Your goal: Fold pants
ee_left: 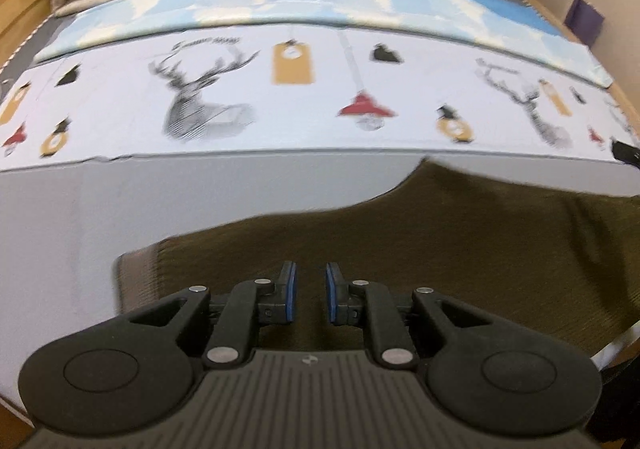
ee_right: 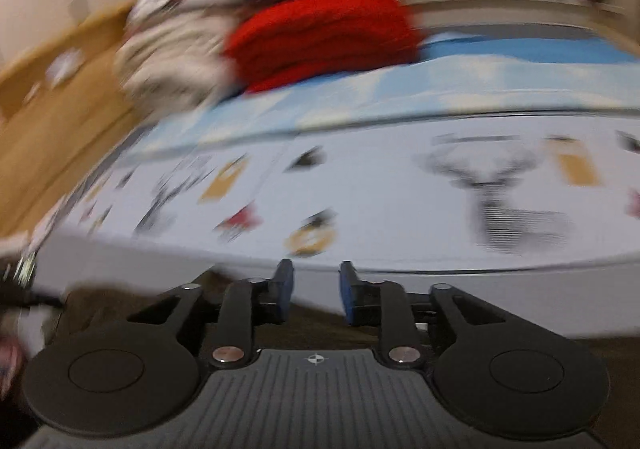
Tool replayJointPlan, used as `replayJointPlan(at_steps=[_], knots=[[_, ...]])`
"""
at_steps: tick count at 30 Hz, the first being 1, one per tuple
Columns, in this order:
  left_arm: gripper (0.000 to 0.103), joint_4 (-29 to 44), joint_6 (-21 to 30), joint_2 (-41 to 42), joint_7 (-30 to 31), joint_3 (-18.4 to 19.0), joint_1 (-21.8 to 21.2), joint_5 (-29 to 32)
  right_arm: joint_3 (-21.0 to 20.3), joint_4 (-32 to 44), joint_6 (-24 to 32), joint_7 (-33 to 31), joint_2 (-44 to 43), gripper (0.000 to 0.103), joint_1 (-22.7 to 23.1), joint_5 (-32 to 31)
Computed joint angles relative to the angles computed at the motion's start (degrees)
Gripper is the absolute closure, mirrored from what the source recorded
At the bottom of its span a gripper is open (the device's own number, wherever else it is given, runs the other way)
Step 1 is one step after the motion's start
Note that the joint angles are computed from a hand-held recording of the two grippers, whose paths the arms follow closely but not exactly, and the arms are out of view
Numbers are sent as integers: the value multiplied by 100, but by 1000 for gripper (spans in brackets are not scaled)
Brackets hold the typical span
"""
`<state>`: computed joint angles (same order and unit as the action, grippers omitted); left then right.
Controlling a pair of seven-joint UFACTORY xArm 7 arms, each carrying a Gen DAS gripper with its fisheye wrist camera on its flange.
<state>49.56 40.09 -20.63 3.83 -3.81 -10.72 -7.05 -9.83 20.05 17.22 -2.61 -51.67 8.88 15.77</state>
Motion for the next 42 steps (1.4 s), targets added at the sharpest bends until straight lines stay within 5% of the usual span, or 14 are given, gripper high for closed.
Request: replayJointPlan(at_steps=[7, 12, 15, 23, 33, 35, 39, 42], knots=[[86, 395, -129, 439, 56, -461, -573, -51, -175, -878, 1466, 862, -2112, 72, -3362, -883], [82, 634, -251, 777, -25, -732, -917, 136, -1029, -978, 2026, 886, -2146, 72, -5496, -1524], [81, 767, -348, 968, -54, -760, -1046, 141, -1519, -931, 2066, 804, -1719, 69, -6267, -1591], [81, 1101, -267, 1351, -414, -807, -1124, 489, -2327, -638, 2450, 220, -456, 58, -6482, -845], [81, 1134, -212, 1426, -432, -777, -1160, 623, -1619, -705, 2315, 627, -191, 55, -6376, -452], [81, 1113, -211, 1397, -438, -760, -1142, 623, -1553, -789, 2157, 697, -237, 72, -6384, -490], [81, 1036, -226, 1300, -423, -708, -1087, 586, -1354, -858, 2100, 1159, -503, 77, -6459, -421], [81, 936, -251, 1158, -354, -646, -1036, 476, -811, -968, 2124, 1527, -1172, 78, -6475, -683]])
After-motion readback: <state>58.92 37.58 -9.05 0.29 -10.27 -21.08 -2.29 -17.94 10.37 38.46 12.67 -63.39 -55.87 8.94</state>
